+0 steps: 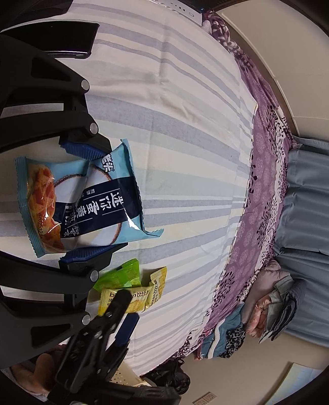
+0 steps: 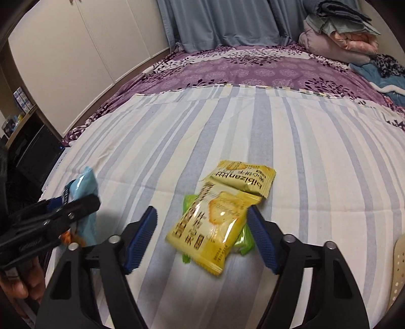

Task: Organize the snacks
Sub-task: 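Grasp the yellow biscuit bag with the right tool while the left tool holds the blue bag, then carry the yellow biscuit bag toward the basket while the left tool carries the blue bag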

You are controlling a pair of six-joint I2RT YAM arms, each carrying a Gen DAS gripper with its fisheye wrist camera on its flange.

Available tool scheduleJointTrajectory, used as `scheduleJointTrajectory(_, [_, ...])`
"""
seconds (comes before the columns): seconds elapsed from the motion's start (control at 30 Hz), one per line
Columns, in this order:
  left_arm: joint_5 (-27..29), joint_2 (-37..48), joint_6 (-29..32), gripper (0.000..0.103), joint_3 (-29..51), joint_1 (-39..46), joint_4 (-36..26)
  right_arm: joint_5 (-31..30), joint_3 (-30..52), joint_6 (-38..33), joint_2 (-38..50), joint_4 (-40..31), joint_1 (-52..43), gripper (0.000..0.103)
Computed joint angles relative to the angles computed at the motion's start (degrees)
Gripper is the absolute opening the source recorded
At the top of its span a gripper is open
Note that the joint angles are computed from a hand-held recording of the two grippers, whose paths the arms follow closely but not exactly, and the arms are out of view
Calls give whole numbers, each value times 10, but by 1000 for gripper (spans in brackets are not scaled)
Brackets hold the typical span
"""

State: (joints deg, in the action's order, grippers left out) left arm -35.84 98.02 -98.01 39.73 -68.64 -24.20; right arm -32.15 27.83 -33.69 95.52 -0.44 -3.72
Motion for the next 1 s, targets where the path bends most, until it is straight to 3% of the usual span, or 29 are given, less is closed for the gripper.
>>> scheduleJointTrajectory(0.07, [-1, -1, -2, 59, -2, -1, 2, 9, 1, 7, 9, 14, 7, 53])
scheduleJointTrajectory(0.37, [-4, 5, -14, 59, 7, -15, -4, 3, -11, -29, -17, 9, -26, 47])
scheduleJointTrajectory(1.0, [-37, -1, -15, 59, 74, -49, -83, -132, 42, -221, -142, -270, -246, 47])
